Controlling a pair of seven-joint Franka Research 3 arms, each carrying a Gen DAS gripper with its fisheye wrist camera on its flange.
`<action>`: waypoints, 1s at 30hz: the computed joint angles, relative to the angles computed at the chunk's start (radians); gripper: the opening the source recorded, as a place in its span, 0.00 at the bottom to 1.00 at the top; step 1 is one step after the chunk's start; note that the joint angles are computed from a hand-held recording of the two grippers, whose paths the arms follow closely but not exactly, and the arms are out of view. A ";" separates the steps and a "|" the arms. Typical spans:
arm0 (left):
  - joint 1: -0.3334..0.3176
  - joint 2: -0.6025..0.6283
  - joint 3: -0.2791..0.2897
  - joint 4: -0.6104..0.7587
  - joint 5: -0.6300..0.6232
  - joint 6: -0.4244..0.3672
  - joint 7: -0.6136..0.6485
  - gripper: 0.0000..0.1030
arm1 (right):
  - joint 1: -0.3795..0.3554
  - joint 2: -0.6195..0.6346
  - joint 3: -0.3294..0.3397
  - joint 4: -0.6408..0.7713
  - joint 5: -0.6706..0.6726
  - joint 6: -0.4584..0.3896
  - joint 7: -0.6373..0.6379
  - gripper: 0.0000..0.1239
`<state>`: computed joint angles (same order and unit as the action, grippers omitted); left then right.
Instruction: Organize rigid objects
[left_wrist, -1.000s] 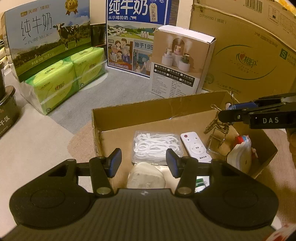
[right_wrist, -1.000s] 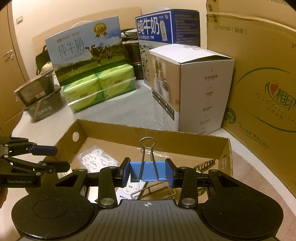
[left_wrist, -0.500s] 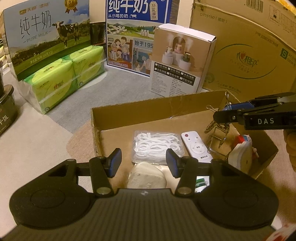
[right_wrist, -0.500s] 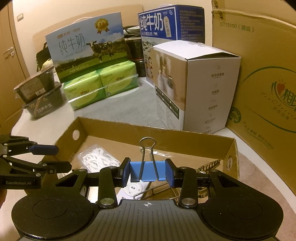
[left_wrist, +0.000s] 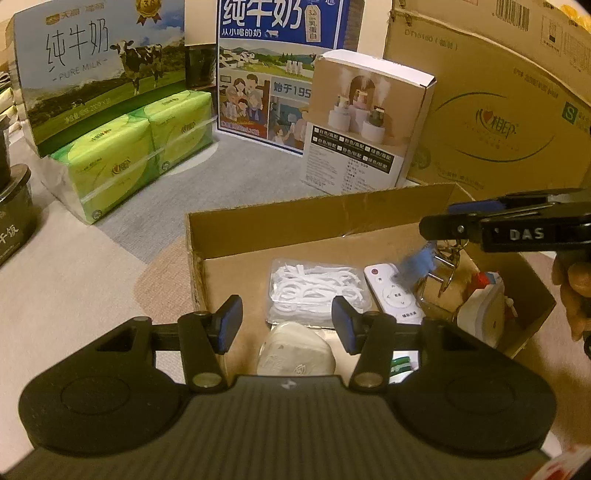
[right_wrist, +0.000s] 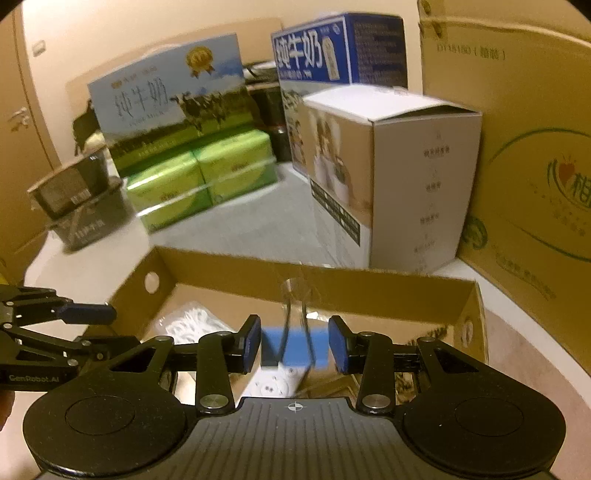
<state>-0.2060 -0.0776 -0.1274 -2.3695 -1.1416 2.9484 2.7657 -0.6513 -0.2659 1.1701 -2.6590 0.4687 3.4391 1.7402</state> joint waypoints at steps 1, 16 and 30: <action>-0.002 -0.004 -0.001 -0.003 -0.009 0.007 0.003 0.55 | -0.006 -0.010 0.009 -0.006 0.010 0.009 0.009 0.59; -0.105 -0.225 0.060 -0.171 -0.129 0.068 0.010 0.95 | 0.431 -0.274 -0.299 -0.198 0.073 -0.140 0.225 0.63; -0.009 -0.672 -0.125 -0.507 0.213 0.018 -0.494 0.99 | 0.733 -0.866 -0.265 -0.354 0.039 -0.616 0.629 0.64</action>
<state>-0.2151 -0.7492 -0.2526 -2.8764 -0.9285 2.9666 2.2713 0.0820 -1.1322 0.9048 -3.0132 0.5077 2.8227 2.3689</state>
